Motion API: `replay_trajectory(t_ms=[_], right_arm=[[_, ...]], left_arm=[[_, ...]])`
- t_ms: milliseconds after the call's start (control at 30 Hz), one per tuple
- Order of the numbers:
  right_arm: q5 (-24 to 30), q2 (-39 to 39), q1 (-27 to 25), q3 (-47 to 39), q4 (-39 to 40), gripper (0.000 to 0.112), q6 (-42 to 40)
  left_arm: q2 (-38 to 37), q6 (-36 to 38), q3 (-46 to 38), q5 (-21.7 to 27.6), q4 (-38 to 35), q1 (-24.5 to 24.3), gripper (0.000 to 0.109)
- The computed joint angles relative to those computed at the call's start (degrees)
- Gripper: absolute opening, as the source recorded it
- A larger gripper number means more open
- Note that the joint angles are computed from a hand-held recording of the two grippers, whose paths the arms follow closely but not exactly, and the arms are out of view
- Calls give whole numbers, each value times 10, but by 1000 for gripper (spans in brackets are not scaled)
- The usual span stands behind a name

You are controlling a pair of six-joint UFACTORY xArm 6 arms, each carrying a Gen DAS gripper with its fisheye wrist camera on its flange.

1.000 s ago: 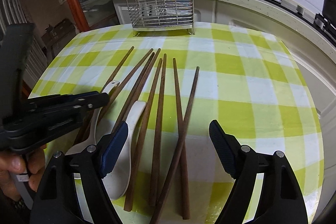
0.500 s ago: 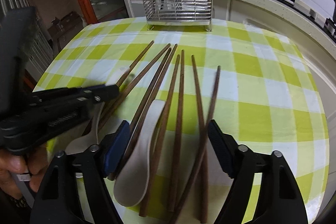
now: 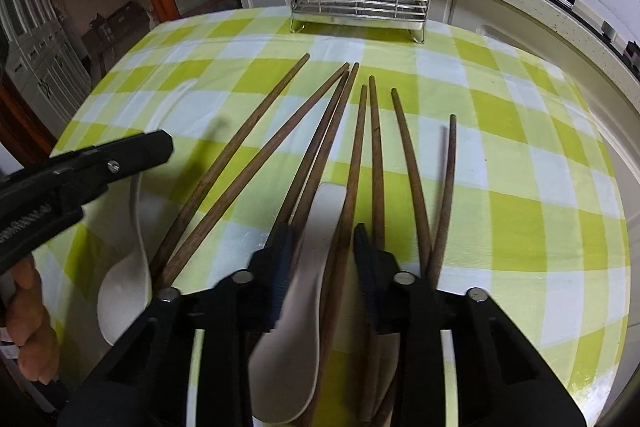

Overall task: Organize utensils
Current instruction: 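Close the left tool on a white spoon while the right tool grasps the other white spoon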

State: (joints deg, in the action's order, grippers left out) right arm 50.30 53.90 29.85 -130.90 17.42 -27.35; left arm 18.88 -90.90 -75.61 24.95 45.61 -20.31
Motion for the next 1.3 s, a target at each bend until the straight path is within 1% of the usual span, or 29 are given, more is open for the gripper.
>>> replay_trajectory(t_ms=[200,267,300,367,467,700,867,967,1067,1100,1133,1167,1200,1300], right_arm=[[-9,8,6,-11,-20,24,10],[-1,18,5,-27,-20,24,13],[2,20,5,-32,-19,23,12],[7,20,2,-33,-3,19,1],[15,22,-2,-39,9,17,0],[-32,-38,-8,42,42,17,-29],[-60,-83,-15,100,75,17,-58],[-78,-112,-20,137,101,16,-80],[-97,-140,-26,172,127,16,-102],[-99,-146,-27,179,133,16,-108],[-102,-152,-30,186,140,16,-114],[-105,-159,-32,195,149,16,-122],[-106,-163,-34,199,154,16,-125],[-113,-176,-38,215,170,16,-136]], left_arm=[[-19,-33,30,-16,29,7,11],[-26,-43,38,-19,36,8,11],[-29,-47,42,-18,40,9,11],[-35,-55,48,-18,47,9,11],[-45,-64,55,-12,54,8,11],[-59,-65,54,15,60,-6,11],[-74,-70,49,49,72,-25,11],[-79,-68,42,72,75,-37,8],[-82,-66,44,77,75,-41,8],[-83,-65,45,75,80,-41,11],[-82,-62,49,64,80,-37,28],[-80,-56,51,59,70,-33,39],[-77,-48,52,55,58,-29,43],[-45,34,28,61,-13,-19,43]])
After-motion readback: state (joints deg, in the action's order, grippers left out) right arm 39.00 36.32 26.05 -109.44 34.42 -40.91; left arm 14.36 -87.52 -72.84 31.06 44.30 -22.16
